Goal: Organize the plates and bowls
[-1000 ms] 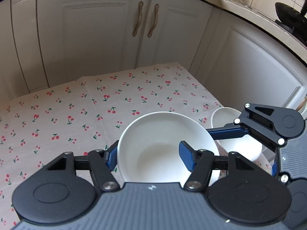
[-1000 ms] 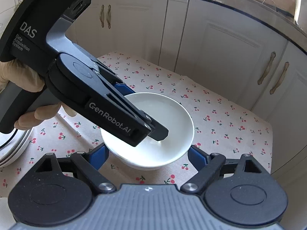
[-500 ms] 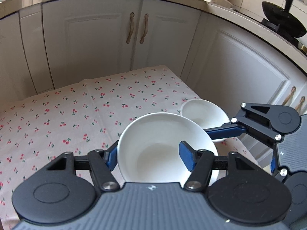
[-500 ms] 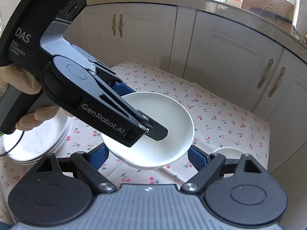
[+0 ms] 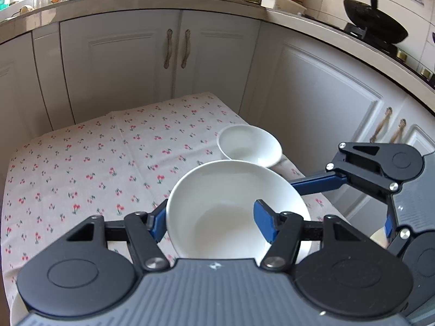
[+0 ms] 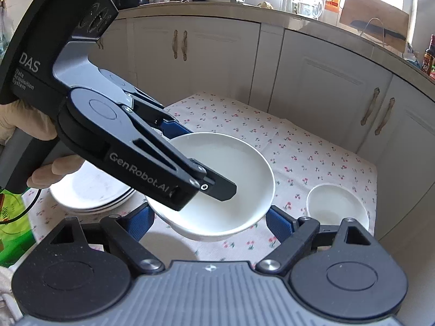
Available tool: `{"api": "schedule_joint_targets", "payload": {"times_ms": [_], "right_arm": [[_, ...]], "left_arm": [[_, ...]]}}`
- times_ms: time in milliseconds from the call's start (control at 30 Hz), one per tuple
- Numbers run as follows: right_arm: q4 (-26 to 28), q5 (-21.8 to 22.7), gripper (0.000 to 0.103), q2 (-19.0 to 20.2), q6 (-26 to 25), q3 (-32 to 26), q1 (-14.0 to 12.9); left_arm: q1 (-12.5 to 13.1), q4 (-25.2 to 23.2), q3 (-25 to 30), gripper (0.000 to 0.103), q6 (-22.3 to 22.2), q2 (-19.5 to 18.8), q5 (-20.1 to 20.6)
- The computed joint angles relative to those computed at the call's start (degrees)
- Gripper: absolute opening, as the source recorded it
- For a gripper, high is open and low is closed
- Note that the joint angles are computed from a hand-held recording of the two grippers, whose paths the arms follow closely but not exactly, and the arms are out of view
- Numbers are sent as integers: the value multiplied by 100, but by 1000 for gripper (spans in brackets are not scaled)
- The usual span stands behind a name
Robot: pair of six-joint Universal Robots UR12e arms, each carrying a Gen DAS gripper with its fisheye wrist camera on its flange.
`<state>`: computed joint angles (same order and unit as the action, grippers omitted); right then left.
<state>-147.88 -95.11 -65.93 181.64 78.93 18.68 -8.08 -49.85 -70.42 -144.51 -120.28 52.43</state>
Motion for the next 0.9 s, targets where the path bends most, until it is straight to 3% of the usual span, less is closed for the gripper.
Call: {"api": "schedule_joint_targets", "payload": {"times_ms": [367, 900], "right_arm": [[54, -59, 92, -213, 302, 394, 177], [166, -72, 92, -280, 476, 549, 300]], "left_arm": [[75, -125, -567, 63, 337, 336, -80], [115, -218, -875, 64, 549, 460, -29]]}}
